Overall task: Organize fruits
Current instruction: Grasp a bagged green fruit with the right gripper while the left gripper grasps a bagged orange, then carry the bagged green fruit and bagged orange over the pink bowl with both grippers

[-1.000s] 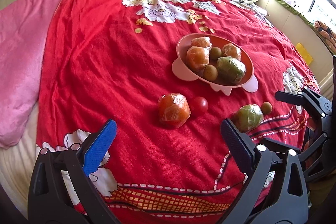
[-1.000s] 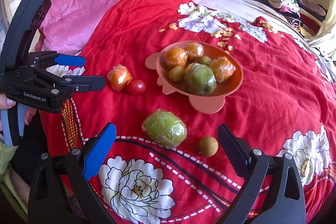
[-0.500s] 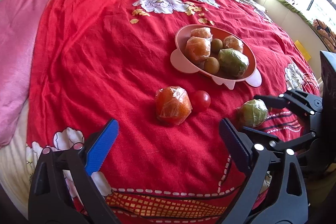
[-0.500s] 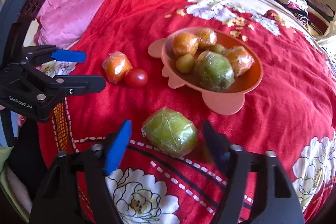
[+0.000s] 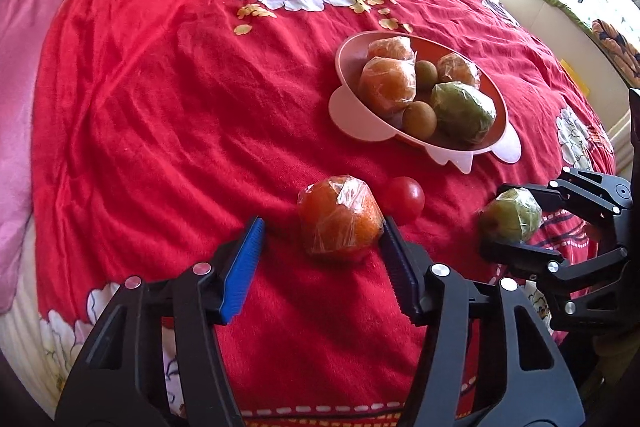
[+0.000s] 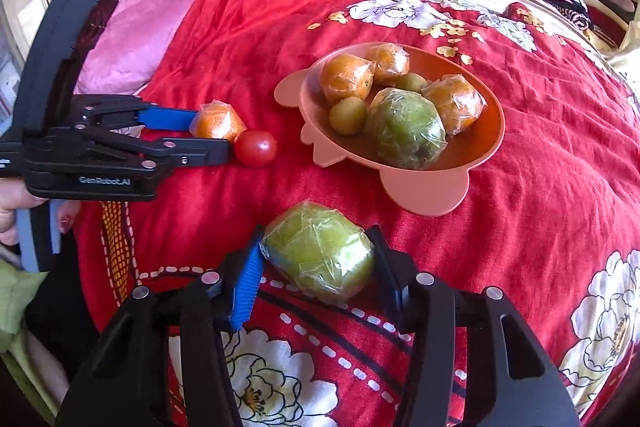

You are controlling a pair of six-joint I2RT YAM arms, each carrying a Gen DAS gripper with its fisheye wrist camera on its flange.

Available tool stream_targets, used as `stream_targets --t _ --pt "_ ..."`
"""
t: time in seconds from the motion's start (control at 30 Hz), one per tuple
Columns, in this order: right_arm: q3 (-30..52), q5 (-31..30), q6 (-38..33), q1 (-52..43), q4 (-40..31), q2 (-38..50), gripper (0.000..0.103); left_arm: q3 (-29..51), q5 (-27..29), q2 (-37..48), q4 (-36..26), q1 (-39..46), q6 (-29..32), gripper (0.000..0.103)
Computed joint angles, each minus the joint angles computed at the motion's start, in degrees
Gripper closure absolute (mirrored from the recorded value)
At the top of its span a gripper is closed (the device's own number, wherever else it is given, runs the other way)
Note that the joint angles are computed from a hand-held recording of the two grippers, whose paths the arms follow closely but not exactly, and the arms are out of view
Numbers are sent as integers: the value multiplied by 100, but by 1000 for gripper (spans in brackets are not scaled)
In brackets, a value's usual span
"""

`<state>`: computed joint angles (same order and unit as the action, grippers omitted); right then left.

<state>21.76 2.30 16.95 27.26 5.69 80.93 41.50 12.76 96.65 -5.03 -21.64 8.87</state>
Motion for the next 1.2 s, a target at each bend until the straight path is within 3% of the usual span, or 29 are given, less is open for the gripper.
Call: stream_targets --t 0.2,0.37,0.9,1.2 --pt "-67 -253 73 -165 -111 -297 54 183 39 292 102 8 27 57" --pt "-96 -401 64 -342 -270 -658 54 281 202 287 2 71 45 70" --pt "160 -697 -300 -1141 -804 -1471 54 414 513 -402 -467 75 -40 71" --pt "347 -905 -594 -1742 -865 -1533 54 883 416 -246 -595 -318 -221 71"
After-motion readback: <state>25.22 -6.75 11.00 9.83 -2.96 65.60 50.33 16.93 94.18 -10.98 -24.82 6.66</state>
